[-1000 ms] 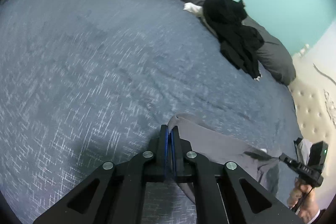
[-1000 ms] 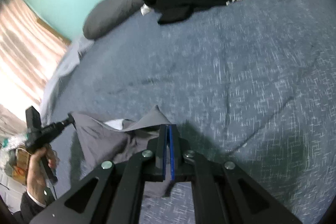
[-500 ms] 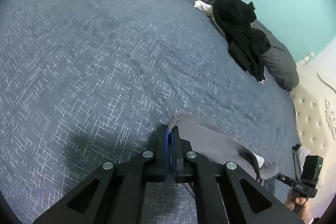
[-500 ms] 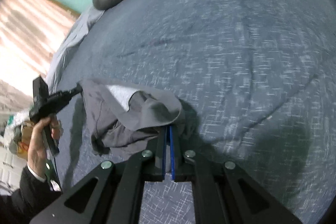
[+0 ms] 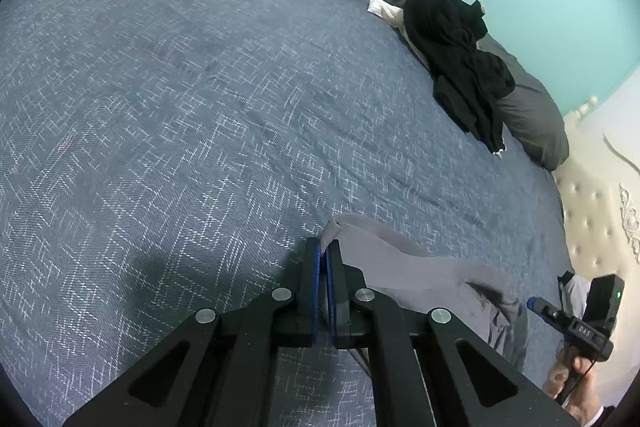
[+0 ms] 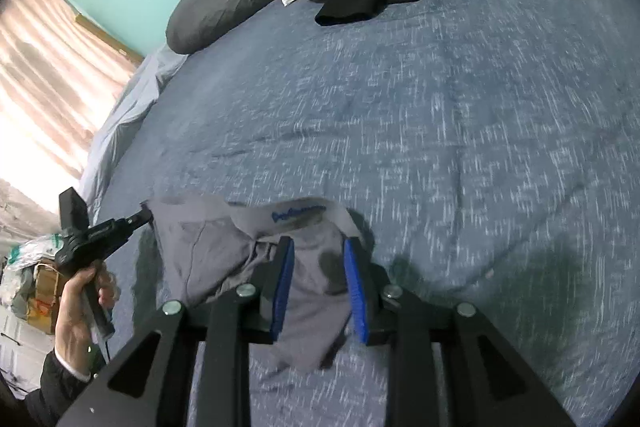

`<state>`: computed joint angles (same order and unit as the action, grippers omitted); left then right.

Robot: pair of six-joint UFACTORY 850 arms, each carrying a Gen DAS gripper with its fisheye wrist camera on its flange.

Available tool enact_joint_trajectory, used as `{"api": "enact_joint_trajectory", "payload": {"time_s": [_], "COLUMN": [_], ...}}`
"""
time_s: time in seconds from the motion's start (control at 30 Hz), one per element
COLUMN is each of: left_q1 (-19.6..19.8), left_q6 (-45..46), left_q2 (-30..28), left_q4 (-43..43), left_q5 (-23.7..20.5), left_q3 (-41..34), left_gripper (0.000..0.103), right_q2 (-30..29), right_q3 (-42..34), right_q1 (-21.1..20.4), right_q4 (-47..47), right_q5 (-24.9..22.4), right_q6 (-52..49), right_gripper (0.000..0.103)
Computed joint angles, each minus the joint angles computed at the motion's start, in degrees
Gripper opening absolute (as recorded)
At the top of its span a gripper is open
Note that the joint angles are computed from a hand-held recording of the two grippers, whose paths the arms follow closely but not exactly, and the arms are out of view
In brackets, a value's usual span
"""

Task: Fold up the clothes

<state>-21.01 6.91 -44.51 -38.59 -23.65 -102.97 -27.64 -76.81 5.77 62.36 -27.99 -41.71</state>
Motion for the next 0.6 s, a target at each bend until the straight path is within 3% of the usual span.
{"api": "enact_joint_trajectory", "payload": {"time_s": [0.23,0.3,0.4,0.6], "left_q1": [0.1,0.2,0.3,0.4], "left_q6": [0.4,0.6,1.0,2.8], "left_q2": [-0.1,0.0,-0.1,0.3], "left_q4": [-0.3,-0.5,-1.1,-2.9], "left_q5": [-0.3,-0.3,-0.4,-0.6], "left_q3": [0.1,0.1,0.2,0.4], "left_gripper": [0.003,0.003,0.003,0.003], "right_q2": [-4.1,-4.0,-2.2,4.5], "right_q3": [-5.0,-4.1,-1.0,6.9], "right_q1": [1.8,1.6,1.0,0.0], "right_q4": [-13.9,-11.1,-2.2,16.4], "right_q5": [0.3,0.8,2.9,4.3], "right_q6": [14.3,12.6,5.6,-15.1], "right_gripper": [0.026,0.010,0.003,0.002]}}
